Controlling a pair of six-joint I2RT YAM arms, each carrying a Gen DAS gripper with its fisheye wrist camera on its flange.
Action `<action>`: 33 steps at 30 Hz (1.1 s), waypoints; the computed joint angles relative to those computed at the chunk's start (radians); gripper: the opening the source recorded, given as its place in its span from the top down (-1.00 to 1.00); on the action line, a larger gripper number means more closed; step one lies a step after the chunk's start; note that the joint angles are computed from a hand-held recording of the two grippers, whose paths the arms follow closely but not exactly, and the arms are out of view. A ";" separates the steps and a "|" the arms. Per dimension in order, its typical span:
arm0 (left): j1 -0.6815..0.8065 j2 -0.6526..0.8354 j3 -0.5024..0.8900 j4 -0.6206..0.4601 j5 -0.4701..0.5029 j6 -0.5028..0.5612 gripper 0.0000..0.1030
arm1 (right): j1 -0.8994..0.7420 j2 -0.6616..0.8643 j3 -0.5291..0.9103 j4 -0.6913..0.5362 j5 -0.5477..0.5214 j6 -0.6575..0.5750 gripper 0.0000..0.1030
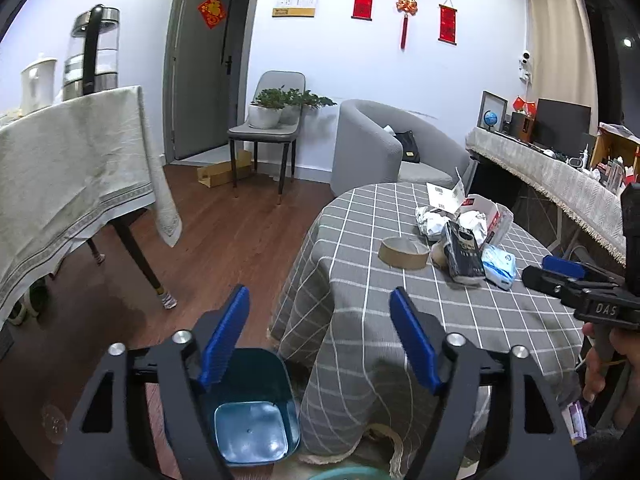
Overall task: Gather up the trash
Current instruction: 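Reach the right tool to the table and grasp the black tissue pack, then grasp the brown tape roll with the left tool while the right tool lifts the tissue pack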
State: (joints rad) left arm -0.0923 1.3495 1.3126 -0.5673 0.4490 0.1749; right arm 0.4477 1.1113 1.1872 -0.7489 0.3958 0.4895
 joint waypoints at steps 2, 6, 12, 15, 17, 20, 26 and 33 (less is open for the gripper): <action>-0.016 0.041 0.028 0.011 -0.002 -0.006 -0.41 | -0.027 0.038 0.019 0.008 -0.024 -0.018 -0.77; -0.044 0.110 0.068 0.034 -0.015 -0.016 -0.40 | -0.072 0.124 0.065 0.022 -0.075 -0.045 -0.63; -0.063 0.196 0.130 0.040 0.020 -0.027 -0.35 | -0.115 0.236 0.135 0.015 -0.090 -0.053 -0.63; -0.074 0.235 0.172 0.047 0.035 -0.033 -0.34 | -0.135 0.287 0.173 0.001 -0.096 -0.054 -0.63; -0.083 0.259 0.195 0.051 0.042 -0.041 -0.34 | -0.147 0.313 0.190 0.001 -0.111 -0.055 -0.62; -0.101 0.302 0.240 0.043 0.059 -0.044 -0.34 | -0.160 0.344 0.207 -0.006 -0.119 -0.057 -0.30; -0.153 0.346 0.260 0.056 0.049 -0.016 -0.39 | -0.190 0.322 0.179 0.024 -0.166 -0.048 -0.08; -0.184 0.401 0.282 0.039 0.042 0.002 -0.46 | -0.226 0.198 0.103 0.078 -0.209 -0.049 -0.07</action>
